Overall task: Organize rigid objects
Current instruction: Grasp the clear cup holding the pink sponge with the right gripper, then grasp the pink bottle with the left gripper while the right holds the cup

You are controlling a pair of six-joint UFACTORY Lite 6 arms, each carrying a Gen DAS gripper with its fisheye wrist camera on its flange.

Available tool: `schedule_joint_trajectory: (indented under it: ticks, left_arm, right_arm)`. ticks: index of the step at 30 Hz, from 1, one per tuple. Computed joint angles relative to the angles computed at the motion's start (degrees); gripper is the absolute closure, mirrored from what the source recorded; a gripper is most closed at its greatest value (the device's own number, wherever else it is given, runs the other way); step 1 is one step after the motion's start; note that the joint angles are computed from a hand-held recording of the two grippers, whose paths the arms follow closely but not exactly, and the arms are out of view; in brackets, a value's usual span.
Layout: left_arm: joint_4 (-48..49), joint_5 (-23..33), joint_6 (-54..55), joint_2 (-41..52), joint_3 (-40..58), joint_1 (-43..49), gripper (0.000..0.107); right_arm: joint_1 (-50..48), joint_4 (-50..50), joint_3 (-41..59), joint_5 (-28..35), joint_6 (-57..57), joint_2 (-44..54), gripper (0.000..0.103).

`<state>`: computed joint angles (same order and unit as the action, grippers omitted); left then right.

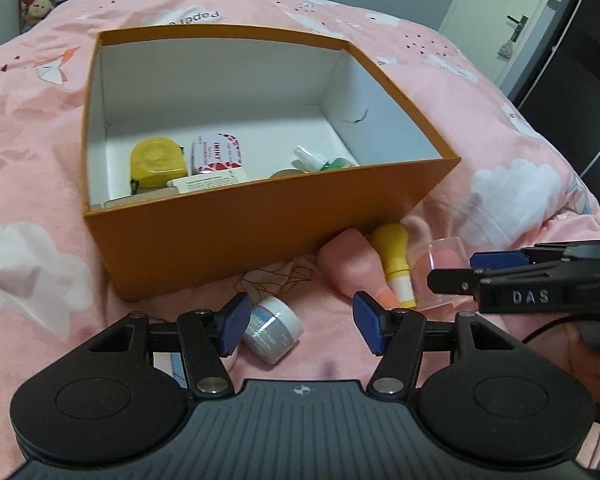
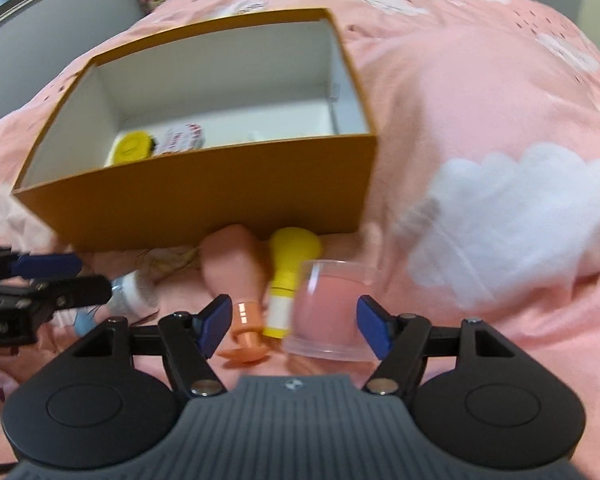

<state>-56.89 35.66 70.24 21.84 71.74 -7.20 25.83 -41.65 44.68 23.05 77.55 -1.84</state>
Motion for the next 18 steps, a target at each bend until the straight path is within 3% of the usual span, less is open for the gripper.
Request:
schedule_joint_trajectory:
  ticks: [11, 14, 18]
  left_arm:
    - [0.72, 0.98, -0.38, 1.98, 2.16, -3.09, 0.038]
    - [3.25, 2.04, -5.83, 4.62, 5.87, -4.4, 0.039]
    - [6.84, 4.96, -14.21, 9.98, 12.92, -5.99, 0.045]
  right_arm:
    - [-8.52, 13.94, -0.47, -5.23, -12.06, 4.18, 0.043]
    - [-10.32, 18.54, -1.26, -7.3, -16.18, 4.15, 0.044]
    - [-9.21, 10.65, -3.41, -7.01, -7.94, 0.22, 0.044]
